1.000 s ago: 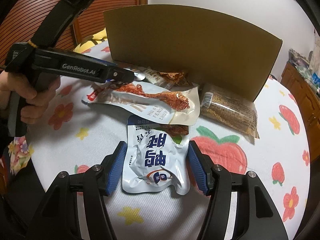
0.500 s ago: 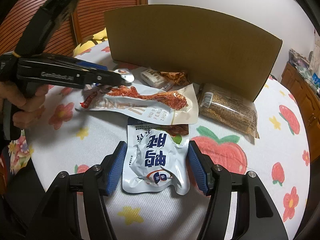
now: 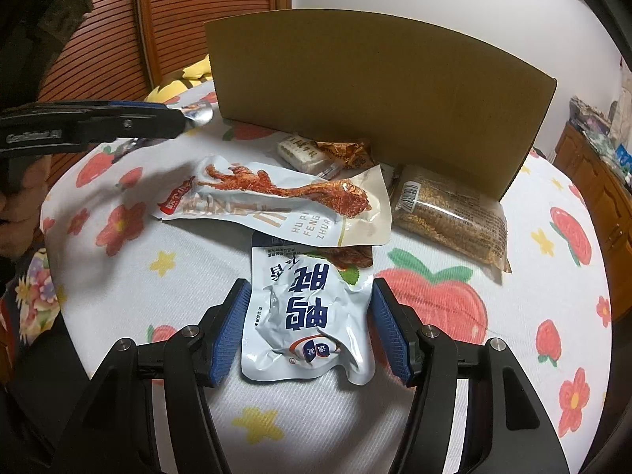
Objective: Organize snacks
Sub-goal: 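Lift both held pouches over the cardboard box and open both tools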
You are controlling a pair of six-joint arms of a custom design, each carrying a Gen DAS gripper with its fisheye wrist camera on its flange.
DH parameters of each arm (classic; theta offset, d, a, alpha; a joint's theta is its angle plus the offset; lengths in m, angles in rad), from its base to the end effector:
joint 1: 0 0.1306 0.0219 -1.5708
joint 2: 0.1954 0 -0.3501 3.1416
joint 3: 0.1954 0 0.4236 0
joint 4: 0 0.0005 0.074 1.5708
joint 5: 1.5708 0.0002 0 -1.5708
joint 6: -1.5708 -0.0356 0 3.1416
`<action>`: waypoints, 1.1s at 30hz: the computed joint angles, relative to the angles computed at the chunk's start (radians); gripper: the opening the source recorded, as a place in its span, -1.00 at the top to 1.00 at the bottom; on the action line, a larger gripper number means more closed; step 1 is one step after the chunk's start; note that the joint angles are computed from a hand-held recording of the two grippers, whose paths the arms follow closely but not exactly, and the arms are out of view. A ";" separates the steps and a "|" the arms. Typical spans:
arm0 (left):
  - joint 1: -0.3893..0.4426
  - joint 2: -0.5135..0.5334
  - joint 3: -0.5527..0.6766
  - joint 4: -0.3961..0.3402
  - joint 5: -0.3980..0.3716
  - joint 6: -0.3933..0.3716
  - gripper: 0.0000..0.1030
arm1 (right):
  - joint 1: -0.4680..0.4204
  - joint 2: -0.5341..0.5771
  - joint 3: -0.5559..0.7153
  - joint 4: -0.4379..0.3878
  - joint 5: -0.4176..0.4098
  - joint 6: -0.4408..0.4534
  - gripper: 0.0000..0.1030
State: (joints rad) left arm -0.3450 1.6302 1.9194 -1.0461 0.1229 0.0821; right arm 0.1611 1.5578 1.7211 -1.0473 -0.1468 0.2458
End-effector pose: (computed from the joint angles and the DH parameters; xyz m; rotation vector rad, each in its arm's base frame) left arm 0.5588 -0.2060 0.5150 0.3694 2.3187 -0.3555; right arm 0.5643 0.0965 0.4592 -0.5572 2.3827 0.1427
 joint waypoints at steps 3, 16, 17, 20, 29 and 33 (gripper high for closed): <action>-0.008 -0.015 -0.011 0.007 0.002 -0.006 -0.04 | 0.000 0.000 0.003 -0.007 0.001 -0.002 -0.20; -0.046 -0.025 -0.022 0.016 -0.003 -0.026 -0.04 | 0.004 -0.003 0.008 -0.015 0.046 -0.044 -0.19; -0.048 -0.024 -0.021 0.017 -0.004 -0.027 -0.04 | 0.003 -0.005 0.005 -0.012 0.050 -0.050 -0.19; -0.052 -0.023 -0.015 0.018 -0.006 -0.029 -0.04 | 0.003 -0.009 -0.005 -0.001 0.056 -0.064 -0.19; -0.062 -0.021 0.003 0.020 -0.013 -0.038 -0.04 | 0.013 -0.041 -0.054 0.056 0.081 -0.106 -0.19; -0.066 -0.021 0.014 0.021 -0.019 -0.044 -0.04 | 0.007 -0.057 -0.078 0.086 0.076 -0.109 -0.19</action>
